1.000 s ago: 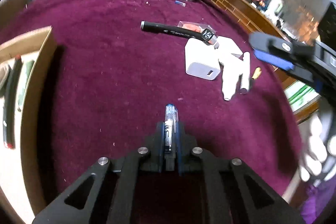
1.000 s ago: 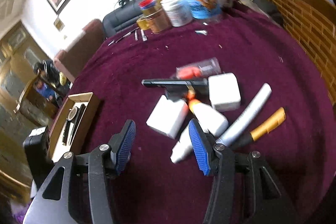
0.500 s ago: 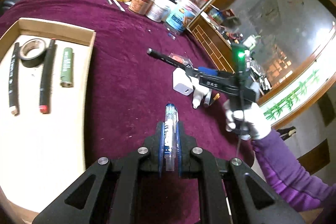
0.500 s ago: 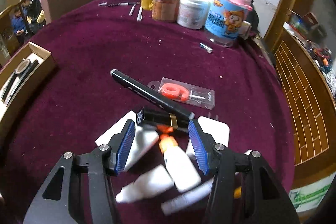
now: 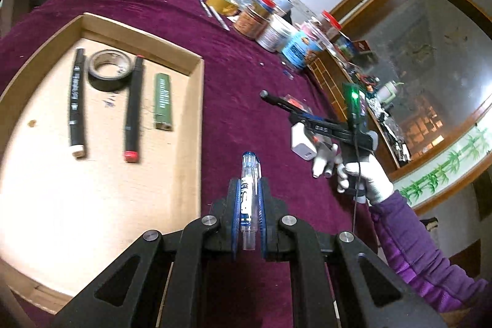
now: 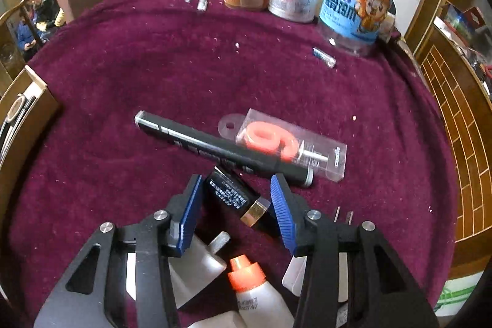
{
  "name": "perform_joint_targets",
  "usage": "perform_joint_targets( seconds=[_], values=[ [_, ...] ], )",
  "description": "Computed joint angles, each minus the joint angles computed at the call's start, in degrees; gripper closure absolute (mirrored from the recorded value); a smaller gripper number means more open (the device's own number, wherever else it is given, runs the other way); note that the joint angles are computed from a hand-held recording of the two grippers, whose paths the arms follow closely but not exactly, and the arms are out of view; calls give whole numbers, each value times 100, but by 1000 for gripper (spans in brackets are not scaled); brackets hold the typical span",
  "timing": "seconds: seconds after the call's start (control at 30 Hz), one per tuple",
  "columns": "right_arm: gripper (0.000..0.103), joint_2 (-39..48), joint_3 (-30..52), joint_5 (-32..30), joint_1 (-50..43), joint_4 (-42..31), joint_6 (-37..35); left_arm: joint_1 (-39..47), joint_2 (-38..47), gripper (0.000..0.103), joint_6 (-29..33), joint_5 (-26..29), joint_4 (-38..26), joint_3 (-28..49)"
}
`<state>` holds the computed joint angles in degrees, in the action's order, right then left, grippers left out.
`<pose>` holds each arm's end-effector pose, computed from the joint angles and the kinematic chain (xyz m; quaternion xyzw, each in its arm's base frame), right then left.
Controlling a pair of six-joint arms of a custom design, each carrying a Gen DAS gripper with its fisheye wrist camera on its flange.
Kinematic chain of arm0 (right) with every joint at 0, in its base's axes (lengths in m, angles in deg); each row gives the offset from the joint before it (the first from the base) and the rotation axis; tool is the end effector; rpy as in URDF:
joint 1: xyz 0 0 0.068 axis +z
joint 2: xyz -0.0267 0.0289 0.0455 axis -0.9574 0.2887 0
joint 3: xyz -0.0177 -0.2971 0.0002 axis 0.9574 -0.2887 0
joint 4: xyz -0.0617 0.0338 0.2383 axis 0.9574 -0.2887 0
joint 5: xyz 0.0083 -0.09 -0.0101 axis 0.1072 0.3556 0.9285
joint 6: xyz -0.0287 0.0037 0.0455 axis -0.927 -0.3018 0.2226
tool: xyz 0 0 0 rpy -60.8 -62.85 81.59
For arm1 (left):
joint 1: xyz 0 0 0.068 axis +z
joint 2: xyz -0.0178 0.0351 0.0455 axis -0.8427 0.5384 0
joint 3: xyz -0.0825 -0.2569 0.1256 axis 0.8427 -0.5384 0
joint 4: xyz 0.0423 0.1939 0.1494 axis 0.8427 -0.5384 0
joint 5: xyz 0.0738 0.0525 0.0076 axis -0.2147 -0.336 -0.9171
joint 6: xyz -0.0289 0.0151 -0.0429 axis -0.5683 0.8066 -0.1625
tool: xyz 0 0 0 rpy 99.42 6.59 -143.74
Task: Organize rigid objects
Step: 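Grasp the black USB drive with right tool while left tool holds the clear pen, then carry the clear pen and black USB drive over the box with both tools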
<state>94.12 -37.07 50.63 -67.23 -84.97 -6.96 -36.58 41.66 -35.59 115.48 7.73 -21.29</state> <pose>0.2672 0.0297 0.1415 -0.0613 0.9590 0.0343 0.2746 0.1454 0.0263 0.1877 0.0824 0.9008 -0.3469 0.2478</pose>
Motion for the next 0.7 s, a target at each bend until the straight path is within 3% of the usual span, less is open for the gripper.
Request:
perform_joint_targets(
  seconds=[0.07,0.37,0.53,0.7],
  values=[
    [81,-98,9,-323,-217,-102,162,239,50,95,179,1,-99,43],
    [86,-1579,-378,-2118,-1459,-570,801,1050,382,95,729,73,-326,244],
    [87,-2649,-482,-2276,-1168,-793,1303,1454,472,95,1099,113,-549,284],
    [87,-3319,-314,-1822,5,-1015,1950,1818,394,95,1463,47,-711,328]
  ],
)
